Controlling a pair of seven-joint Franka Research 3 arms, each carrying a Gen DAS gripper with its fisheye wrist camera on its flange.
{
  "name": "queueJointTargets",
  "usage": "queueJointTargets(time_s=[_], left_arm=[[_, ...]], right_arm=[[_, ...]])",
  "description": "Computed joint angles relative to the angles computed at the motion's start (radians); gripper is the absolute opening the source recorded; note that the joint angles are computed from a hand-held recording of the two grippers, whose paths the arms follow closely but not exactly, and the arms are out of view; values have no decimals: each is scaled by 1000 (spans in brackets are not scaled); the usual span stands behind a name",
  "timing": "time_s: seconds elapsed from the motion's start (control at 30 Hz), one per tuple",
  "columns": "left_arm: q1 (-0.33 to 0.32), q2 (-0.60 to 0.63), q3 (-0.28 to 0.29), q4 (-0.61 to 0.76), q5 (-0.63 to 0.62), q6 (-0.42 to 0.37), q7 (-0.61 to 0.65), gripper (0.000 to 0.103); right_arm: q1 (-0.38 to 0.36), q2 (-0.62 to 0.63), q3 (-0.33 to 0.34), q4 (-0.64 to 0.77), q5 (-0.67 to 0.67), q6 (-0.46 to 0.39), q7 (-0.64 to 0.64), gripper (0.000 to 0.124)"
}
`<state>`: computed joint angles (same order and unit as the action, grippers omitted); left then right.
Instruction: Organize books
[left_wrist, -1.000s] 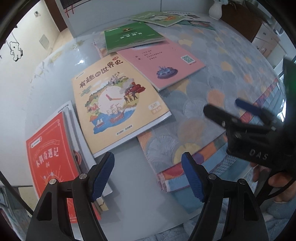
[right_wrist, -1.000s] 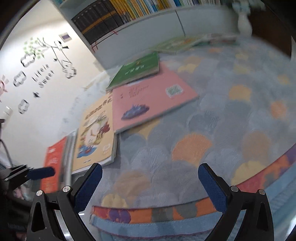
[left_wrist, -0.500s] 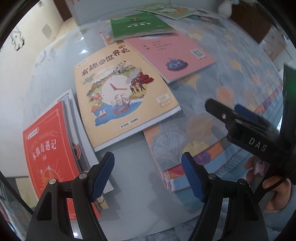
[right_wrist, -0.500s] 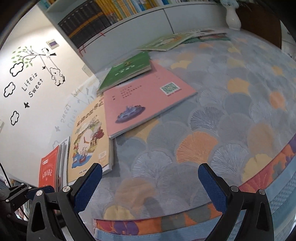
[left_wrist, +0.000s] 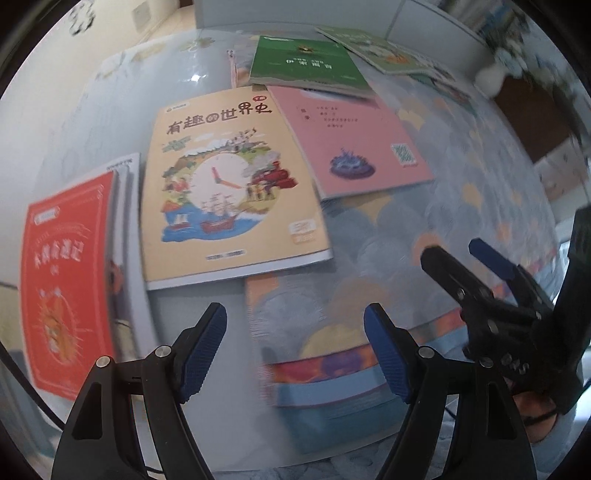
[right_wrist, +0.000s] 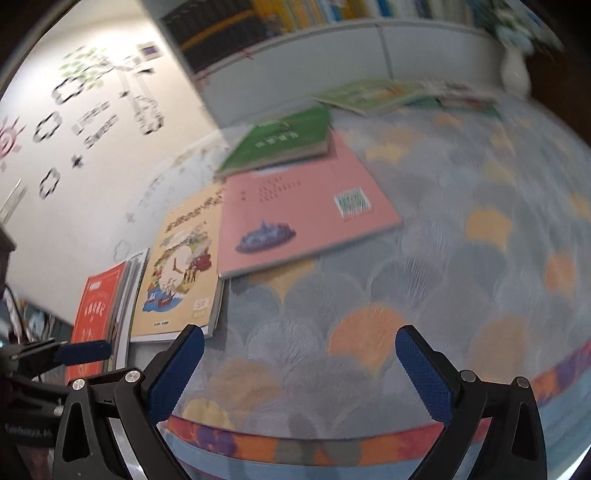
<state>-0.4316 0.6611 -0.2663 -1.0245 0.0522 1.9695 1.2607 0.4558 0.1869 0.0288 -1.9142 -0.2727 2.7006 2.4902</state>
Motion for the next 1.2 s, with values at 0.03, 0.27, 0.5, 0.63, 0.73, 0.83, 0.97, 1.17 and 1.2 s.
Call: queueJointTargets(time_s=[0.03,0.27,0.5,0.63,0.73,0.83,0.97,1.17,1.2], left_arm=[[-5,2,0,3,-7,17,-26,75],[-75,32,20,25,33,98,-209,75],[-114,59,23,8,41,147,-394,75],[-155,6,62,-118,140,261,-531,76],[-133,-3,38,-176,119,292,-616,75],[-135,-26,42,-225,150,330,-673,75],[-152,-3,43,-168,194,249,-681,75],[-153,36,30,-97,191,182,-638,76],[-151,39,28,-93,186,179,-629,78]], right_arm=[[-11,-10,5,-11,16,12,-37,103],[-114,-92,43,-99,284,0,-435,103],[-192,-114,34,-100,525,-86,-804,103],[-225,-100,34,-83,692,-153,-1025,103],[-248,-81,34,-66,811,-231,-1159,103],[-255,-64,32,-53,849,-283,-1214,103],[-257,-52,31,-44,869,-302,-1248,103],[-260,-51,29,-45,896,-303,-1263,103],[-258,-52,29,-48,895,-299,-1259,103]])
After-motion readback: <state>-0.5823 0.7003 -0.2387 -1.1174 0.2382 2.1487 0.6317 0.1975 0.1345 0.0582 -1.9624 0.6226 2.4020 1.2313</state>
